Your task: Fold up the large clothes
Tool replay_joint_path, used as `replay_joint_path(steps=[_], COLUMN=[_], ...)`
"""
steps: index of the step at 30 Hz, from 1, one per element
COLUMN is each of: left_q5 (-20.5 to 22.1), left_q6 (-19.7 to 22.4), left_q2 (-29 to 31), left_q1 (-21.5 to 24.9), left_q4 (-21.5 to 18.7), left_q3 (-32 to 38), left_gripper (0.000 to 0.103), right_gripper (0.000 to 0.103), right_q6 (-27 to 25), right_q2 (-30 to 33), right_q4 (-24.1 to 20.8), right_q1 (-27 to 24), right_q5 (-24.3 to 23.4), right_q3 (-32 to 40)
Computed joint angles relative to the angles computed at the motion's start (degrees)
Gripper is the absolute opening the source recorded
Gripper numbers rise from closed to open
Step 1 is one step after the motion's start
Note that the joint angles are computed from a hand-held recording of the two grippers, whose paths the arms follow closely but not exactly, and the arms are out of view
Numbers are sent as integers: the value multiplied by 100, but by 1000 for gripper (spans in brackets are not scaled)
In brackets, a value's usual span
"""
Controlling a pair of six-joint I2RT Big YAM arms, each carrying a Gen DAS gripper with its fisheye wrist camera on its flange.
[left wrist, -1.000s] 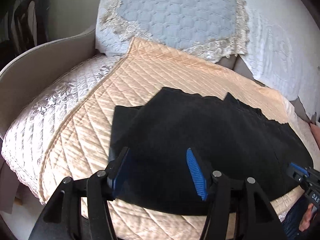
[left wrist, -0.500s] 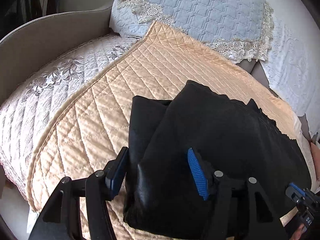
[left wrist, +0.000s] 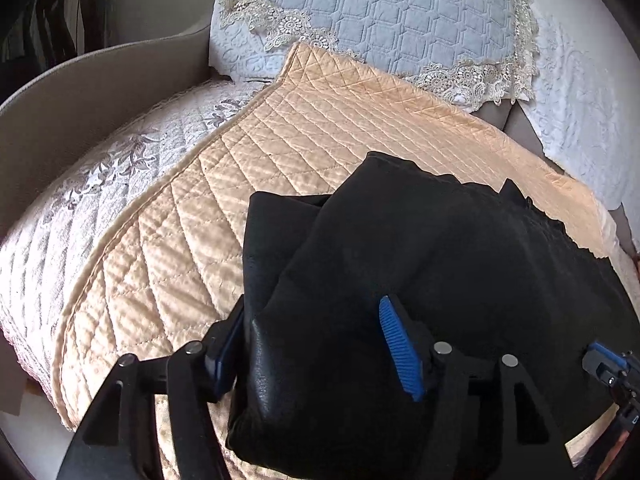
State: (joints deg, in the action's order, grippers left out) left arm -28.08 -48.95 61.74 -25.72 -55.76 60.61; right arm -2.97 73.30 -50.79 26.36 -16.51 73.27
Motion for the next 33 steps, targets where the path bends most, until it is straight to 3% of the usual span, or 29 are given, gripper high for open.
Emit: replay_joint_path(steps=[4, 9, 12, 15, 23, 29, 33], left_q5=[-63, -216, -72, 206, 1461, 1868, 1864], left_q6=[31, 178, 315, 371, 33, -30, 75], left_q2=[-36, -3, -59, -194, -702, -573, -264], left_q1=[-11, -68, -16, 83, 455, 361, -54], left_q4=[-40, -253, -276, -201, 468, 718, 846], left_q3=[5, 132, 189, 227, 218, 578, 1061], left_gripper=[45, 20, 15, 13, 11, 10, 9], right_gripper=[15, 15, 15, 15, 15, 15, 15], right_q6=[16, 75, 128, 174, 286, 379, 437], right_q2=[4, -18, -63, -145, -369, -469, -555], right_q4=[-32, -30, -25, -28, 19, 66, 109], right_q1=[-27, -61, -127, -238, -539, -767, -976], right_q5=[-17, -21, -77, -159, -353, -555, -732], right_q3=[4, 8, -16, -59, -182, -273, -313])
